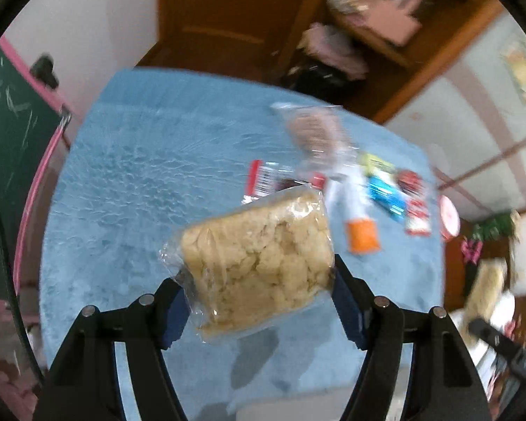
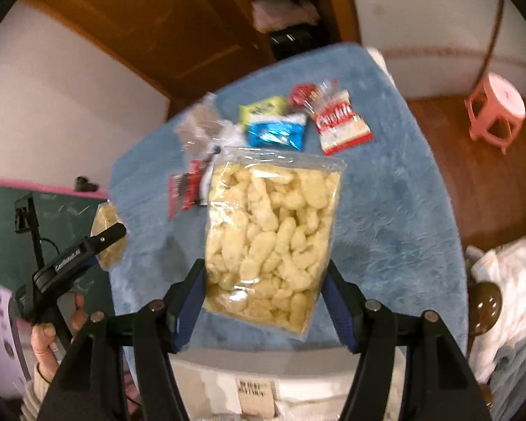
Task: Organize snacks
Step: 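Carry both clear bags into the white tray and open both tools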
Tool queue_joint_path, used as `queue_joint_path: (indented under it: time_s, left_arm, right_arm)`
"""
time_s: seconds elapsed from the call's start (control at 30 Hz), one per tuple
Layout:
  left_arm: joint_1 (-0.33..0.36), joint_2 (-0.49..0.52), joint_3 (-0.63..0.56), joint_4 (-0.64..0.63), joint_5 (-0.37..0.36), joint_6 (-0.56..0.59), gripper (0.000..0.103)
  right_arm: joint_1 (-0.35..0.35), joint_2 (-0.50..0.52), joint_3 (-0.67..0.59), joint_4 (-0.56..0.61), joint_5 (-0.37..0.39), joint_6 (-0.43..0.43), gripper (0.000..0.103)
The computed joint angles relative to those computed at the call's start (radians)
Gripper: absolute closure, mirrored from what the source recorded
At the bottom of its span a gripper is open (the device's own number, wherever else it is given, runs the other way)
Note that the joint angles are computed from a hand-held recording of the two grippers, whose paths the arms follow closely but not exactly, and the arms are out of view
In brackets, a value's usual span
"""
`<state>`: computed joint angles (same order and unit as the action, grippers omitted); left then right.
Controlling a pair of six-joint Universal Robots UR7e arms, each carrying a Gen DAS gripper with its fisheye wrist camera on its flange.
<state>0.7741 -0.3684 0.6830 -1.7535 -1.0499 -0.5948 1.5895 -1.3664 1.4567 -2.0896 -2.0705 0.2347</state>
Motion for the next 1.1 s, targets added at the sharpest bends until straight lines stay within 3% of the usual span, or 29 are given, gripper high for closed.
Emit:
queue_joint_path:
  time_s: [0.27, 0.47, 0.73, 0.9, 1.1]
  left_arm:
    - [-0.144, -0.275, 0.375, -0.202, -0.051, 0.113, 0.033]
    - [-0.237, -0.38, 0.543, -0.269, -0.061, 0.123, 0.033]
    - [-0.307, -0.405, 0.649, -0.252, -0.041, 0.132, 0.033]
    - [-0.317, -0.397, 0.67, -0.228, -0.073, 0.112, 0.033]
    - [-0.339, -0.39, 0.694, -0.205, -0.033, 0.108, 0.032]
  right_arm:
    - [0.125, -0.153, 0.152, -0.094, -0.06, -0.122, 0.039]
    - [0.187, -0.243, 0.252, -0.089, -0.127, -0.142, 0.039]
    - [0.22, -0.318, 0.349, -0.036, -0.153, -0.115, 0.039]
    - [0.218, -0.342, 0.389, 0.015, -0.154, -0.093, 0.038]
    - [0.208, -0.354, 0.414, 0.068, -0.159, -0.067, 0.038]
